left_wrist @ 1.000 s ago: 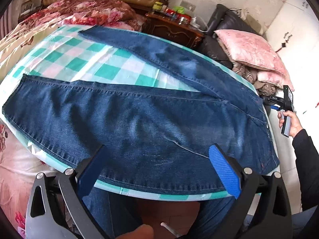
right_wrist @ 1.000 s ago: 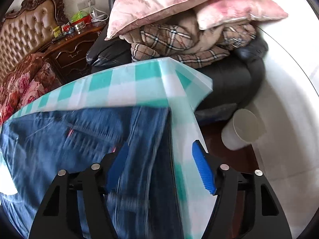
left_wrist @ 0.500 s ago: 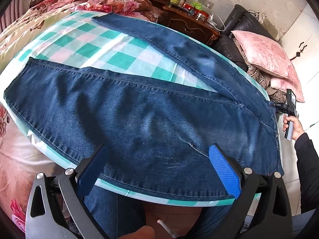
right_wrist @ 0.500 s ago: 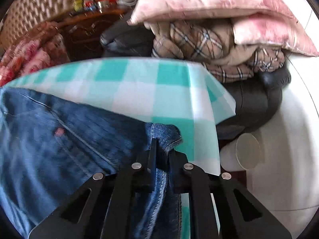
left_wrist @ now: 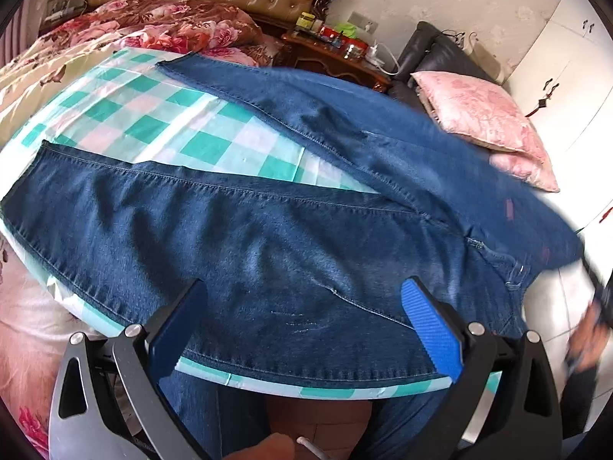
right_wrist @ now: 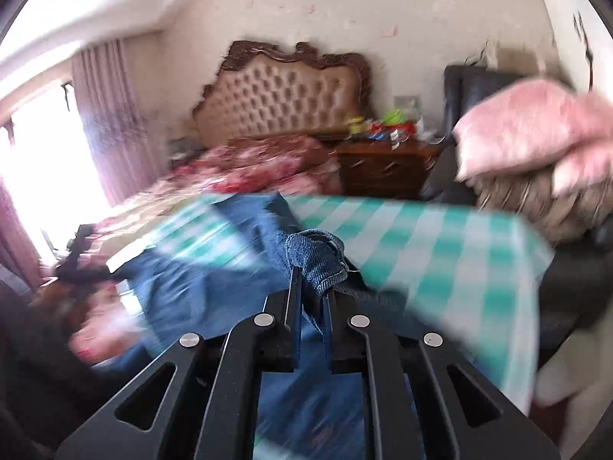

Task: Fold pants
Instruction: 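Reach the right tool to the jeans waistband and close on it, then grasp the jeans leg hem with the left tool while the right tool holds the waistband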

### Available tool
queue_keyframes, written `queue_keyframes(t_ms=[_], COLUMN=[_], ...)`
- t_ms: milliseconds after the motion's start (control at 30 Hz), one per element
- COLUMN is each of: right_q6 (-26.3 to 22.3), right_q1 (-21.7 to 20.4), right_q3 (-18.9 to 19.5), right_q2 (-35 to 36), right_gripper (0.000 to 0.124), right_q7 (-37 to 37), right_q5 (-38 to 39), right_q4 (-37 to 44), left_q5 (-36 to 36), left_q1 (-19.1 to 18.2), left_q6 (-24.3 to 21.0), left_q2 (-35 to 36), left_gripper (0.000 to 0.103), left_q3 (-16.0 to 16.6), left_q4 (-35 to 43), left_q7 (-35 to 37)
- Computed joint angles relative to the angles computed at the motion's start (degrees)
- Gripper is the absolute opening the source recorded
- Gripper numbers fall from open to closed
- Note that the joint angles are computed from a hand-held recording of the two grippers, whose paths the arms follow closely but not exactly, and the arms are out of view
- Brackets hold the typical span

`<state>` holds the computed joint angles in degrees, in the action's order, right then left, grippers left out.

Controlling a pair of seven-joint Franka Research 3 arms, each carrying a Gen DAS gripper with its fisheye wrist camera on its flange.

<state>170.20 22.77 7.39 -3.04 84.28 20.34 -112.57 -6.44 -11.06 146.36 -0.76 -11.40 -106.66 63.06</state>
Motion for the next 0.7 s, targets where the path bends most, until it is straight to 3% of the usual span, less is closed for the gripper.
queue_keyframes(t_ms=[67,133,233,333,533,700], right_q6=[-0.19,-1.05,-1.53,1.24,3.04,3.18], right_q1=[1.44,0.96,-0.84,1.08,0.36,0.03], right_q3=[-0.35,-0.07,0.83,-0.89,-1.71,-3.39], right_q2=[-3.92,-5.19,-4.99,-4.55,-4.84,-3.98], right_gripper=[0.011,0.011,0.011,0.011,0.011,0.01], right_q7=[-0.95,3.01,11.55,9.41,11.38,9.06], right_q5=[7.03,7.87,4.77,10.29,10.18,12.77], right_q4=[-7.02,-10.76,-13.38,-13.61,-13.31,-10.1], left_q5=[-4.38,-9.72,-21.63,-29.21,-29.54,-26.94], left_q1=[0.27,1.03,4.15,8.23,12.39,13.72], left_q6=[1.16,1.45,0.15,-0.54,-1.36,-4.57], left_q2=[0.44,2.95,9.87,19.42,37.13,45.33], left_gripper=[0.099,0.087,0.065,0.057,0.048,0.048], left_q3=[0.36,0.7,-0.34,-2.56,-4.24,-7.77], left_q4=[-0.33,1.3,7.41,17.28,37.75,47.97], left_q7=[3.12,7.45,15.35,18.05,7.08,1.74])
